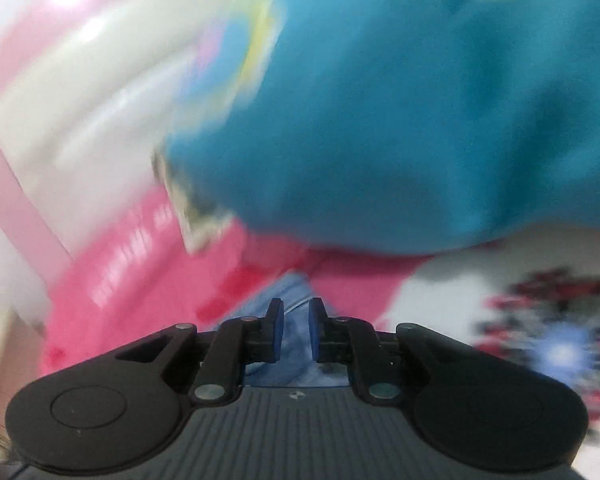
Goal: Fold clothes
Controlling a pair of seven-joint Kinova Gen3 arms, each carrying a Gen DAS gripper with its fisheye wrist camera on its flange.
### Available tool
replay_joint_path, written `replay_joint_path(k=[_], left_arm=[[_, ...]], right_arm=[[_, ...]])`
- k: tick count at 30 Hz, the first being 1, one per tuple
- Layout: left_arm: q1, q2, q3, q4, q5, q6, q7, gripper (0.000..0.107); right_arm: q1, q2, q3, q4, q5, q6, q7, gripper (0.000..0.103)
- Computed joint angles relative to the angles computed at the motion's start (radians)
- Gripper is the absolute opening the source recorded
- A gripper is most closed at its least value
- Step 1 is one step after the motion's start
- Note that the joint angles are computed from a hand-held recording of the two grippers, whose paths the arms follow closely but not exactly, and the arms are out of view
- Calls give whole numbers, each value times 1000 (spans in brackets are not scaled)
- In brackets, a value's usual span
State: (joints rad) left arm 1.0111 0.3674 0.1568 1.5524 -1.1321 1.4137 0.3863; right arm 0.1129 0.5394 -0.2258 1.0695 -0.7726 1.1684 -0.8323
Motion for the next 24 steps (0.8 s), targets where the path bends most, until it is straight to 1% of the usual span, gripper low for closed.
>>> replay_joint_path(k=[1, 3, 5, 6, 7, 9, 11, 12, 13, 15, 16, 18, 19, 20, 21, 22, 24], left_arm=[[1, 0, 0, 1, -1, 1, 2, 15], [2, 1, 0, 2, -2, 2, 5, 15], [4, 3, 0, 2, -4, 4, 6, 15], [4, 4, 0, 1, -4, 5, 5, 15], [5, 5, 0, -1, -3, 7, 4, 15], [6, 11, 0, -12, 0, 17, -12, 15], [10, 18, -2, -26, 2, 30, -31, 15], [13, 19, -3, -30, 2, 34, -36, 15], [19, 21, -3, -40, 2, 45, -45, 15], [42, 35, -4, -78, 0, 96, -79, 17], [66, 48, -5, -104, -12, 133, -91, 17], [121, 69, -6, -146, -50, 179, -109, 18], [145, 78, -7, -167, -70, 189, -122, 18], [170, 89, -6, -194, -91, 196, -139, 18], [201, 98, -17, -220, -107, 186, -157, 19], [214, 105, -8, -244, -121, 160, -172, 19], [215, 118, 16, -281, -130, 79, -215, 20]], right_arm=[[38, -15, 10, -11, -10, 41, 4, 15], [130, -32, -12, -56, 15, 122, -7, 17], [223, -42, -19, -103, 2, 203, -4, 24], [269, -63, 1, -104, 3, 244, 15, 28], [316, -82, 21, -91, -13, 285, 34, 34], [408, -113, 80, -63, -71, 366, 105, 39], [501, -151, 159, -7, -122, 447, 186, 41], [547, -166, 193, 13, -135, 488, 227, 45], [593, -172, 208, 23, -135, 527, 268, 45], [686, -208, 214, 70, -107, 560, 349, 46], [732, -224, 228, 85, -99, 585, 390, 47], [825, -254, 249, 120, -83, 631, 471, 49], [871, -262, 249, 136, -80, 647, 512, 52], [918, -267, 248, 149, -81, 664, 552, 54], [946, -271, 266, 175, -89, 681, 593, 55], [958, -273, 302, 192, -97, 705, 624, 55], [939, -277, 386, 226, -93, 742, 661, 55]])
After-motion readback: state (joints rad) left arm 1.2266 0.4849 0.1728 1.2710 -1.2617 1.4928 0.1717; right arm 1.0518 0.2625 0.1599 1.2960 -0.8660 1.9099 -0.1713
